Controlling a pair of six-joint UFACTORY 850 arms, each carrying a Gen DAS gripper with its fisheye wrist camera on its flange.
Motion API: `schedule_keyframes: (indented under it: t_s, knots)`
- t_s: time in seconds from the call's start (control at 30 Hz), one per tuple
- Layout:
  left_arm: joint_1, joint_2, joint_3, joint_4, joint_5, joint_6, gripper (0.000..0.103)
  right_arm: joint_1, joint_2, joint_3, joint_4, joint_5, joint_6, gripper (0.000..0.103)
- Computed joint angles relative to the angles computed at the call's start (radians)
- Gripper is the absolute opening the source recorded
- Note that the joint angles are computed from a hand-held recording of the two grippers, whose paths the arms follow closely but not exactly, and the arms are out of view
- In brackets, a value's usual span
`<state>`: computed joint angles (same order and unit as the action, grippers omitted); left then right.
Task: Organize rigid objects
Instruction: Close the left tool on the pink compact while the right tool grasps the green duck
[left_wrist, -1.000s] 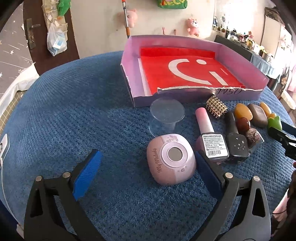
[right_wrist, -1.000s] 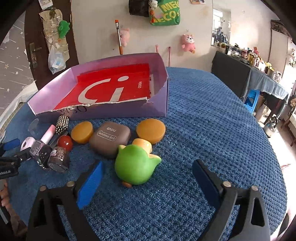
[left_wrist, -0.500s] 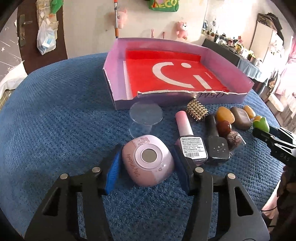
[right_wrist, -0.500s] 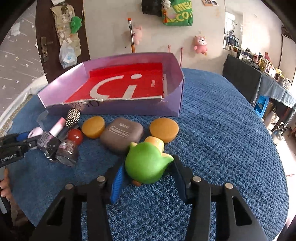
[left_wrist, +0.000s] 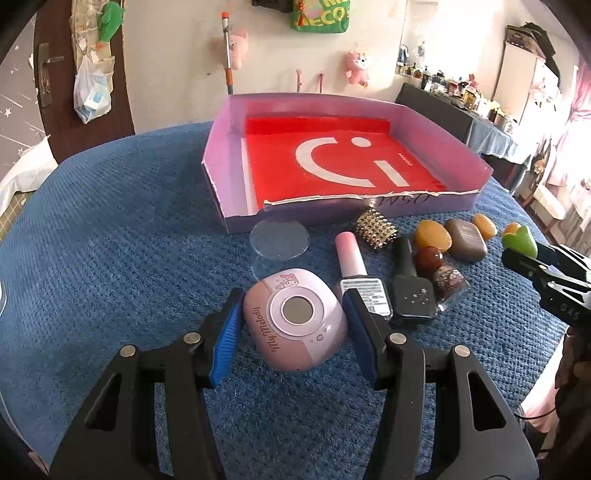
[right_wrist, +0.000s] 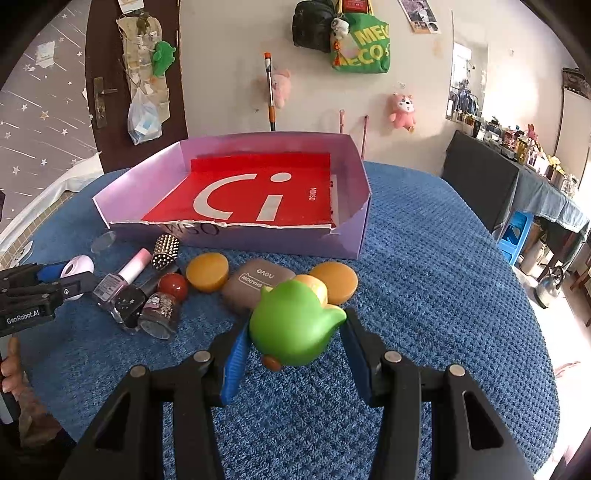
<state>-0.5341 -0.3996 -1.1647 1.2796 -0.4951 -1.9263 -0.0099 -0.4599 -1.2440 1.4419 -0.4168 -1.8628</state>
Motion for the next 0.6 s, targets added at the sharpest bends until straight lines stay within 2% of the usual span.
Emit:
schedule_keyframes:
  t_s: [0.33,0.6]
  knots:
    - [-0.01,0.009,-0.014,0.012,-0.025,0.013,0.052,-0.004,0.009,0.002,0.01,-0.021,-0.01,0.051]
    - [0.014,0.02,-0.042,-0.01,-0.027,0.081,0.052,0.007,-0.001,-0.044,-0.009,-0.036,0.027,0.051]
